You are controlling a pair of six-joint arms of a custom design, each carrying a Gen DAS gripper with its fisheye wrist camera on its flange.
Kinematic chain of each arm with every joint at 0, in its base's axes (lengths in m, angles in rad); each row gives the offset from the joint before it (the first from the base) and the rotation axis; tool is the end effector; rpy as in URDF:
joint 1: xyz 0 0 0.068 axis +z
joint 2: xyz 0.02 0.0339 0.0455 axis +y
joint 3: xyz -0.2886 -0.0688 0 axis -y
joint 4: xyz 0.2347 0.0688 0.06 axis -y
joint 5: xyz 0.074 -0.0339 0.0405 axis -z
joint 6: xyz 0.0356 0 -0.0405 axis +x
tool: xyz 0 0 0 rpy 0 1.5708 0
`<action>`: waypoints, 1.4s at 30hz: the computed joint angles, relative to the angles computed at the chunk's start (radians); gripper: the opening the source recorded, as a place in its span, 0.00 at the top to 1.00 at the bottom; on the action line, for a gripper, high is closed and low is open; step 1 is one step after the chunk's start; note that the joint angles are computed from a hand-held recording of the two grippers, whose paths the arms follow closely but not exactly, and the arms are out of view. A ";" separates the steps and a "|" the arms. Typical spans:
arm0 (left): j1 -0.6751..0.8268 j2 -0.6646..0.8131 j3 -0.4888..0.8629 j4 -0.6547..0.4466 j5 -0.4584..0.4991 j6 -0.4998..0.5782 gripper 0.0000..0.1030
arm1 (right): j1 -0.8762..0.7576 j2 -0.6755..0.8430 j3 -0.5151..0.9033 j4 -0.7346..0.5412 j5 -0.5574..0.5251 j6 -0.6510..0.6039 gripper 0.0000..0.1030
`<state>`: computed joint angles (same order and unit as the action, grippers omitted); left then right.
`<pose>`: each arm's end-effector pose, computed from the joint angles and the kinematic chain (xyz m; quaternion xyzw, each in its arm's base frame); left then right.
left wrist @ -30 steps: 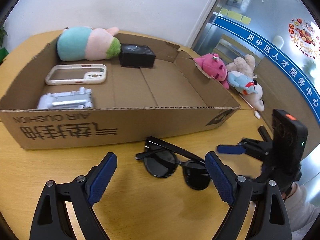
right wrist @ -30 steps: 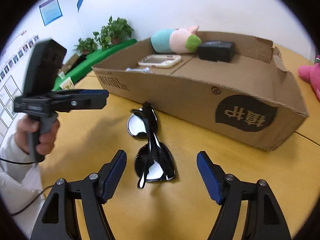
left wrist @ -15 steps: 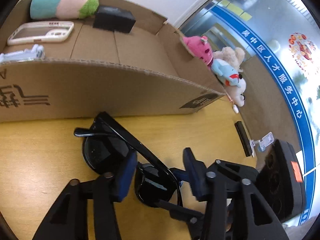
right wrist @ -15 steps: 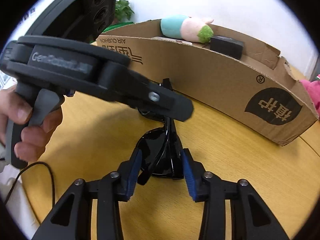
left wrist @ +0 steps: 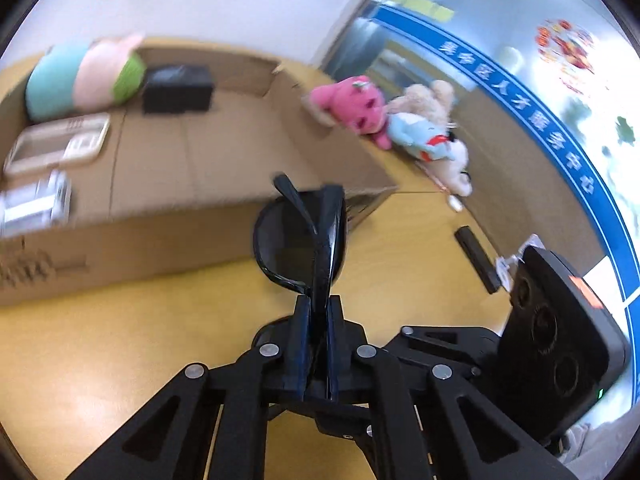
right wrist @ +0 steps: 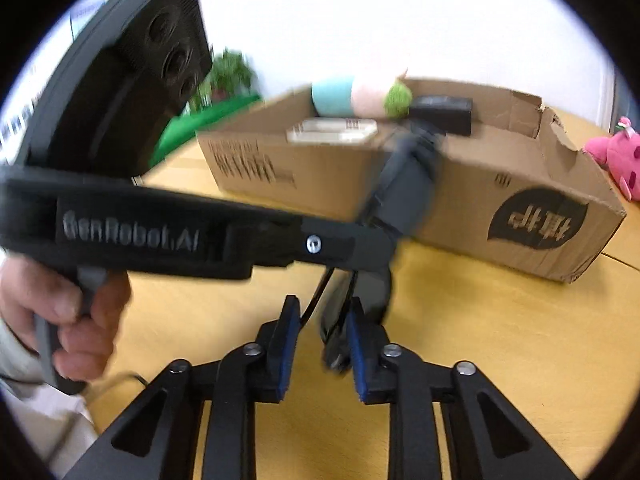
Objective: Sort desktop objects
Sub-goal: 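Lift the sunglasses with both grippers and carry them over the box, then lower the sunglasses beside the charger box and open both grippers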
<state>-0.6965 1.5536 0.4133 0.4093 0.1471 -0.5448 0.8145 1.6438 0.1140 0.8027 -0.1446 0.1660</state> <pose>0.1875 -0.1636 0.1409 0.0989 0.9058 -0.2910 0.2917 0.1282 0.1433 0.0967 -0.3179 0.8531 0.2504 0.3292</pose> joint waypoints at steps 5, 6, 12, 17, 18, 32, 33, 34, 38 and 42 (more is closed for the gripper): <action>0.013 -0.055 0.075 -0.094 0.017 0.062 0.96 | -0.084 -0.143 0.016 -0.081 -0.060 0.016 0.83; 0.016 -0.059 0.085 -0.102 0.022 0.064 0.96 | -0.101 -0.159 0.022 -0.098 -0.073 0.017 0.84; 0.048 -0.075 0.177 -0.165 0.048 0.097 0.96 | -0.189 -0.254 0.105 -0.250 -0.124 -0.022 0.87; 0.104 -0.078 0.303 -0.260 0.059 0.159 0.96 | -0.258 -0.256 0.256 -0.391 -0.175 -0.090 0.87; 0.126 -0.068 0.339 -0.282 0.073 0.172 0.96 | -0.272 -0.248 0.295 -0.421 -0.189 -0.105 0.87; 0.369 0.345 1.043 -0.630 0.276 0.257 0.95 | -0.480 0.177 1.140 -1.006 -0.451 -0.278 0.87; 0.379 0.400 1.115 -0.665 0.290 0.257 0.95 | -0.490 0.229 1.215 -1.052 -0.454 -0.286 0.87; 0.388 0.449 1.175 -0.692 0.303 0.254 0.96 | -0.498 0.280 1.286 -1.098 -0.453 -0.293 0.87; 0.413 0.673 1.452 -0.828 0.338 0.240 0.96 | -0.523 0.479 1.541 -1.249 -0.452 -0.291 0.87; 0.430 0.914 1.753 -0.988 0.373 0.209 0.96 | -0.541 0.661 1.745 -1.395 -0.454 -0.278 0.87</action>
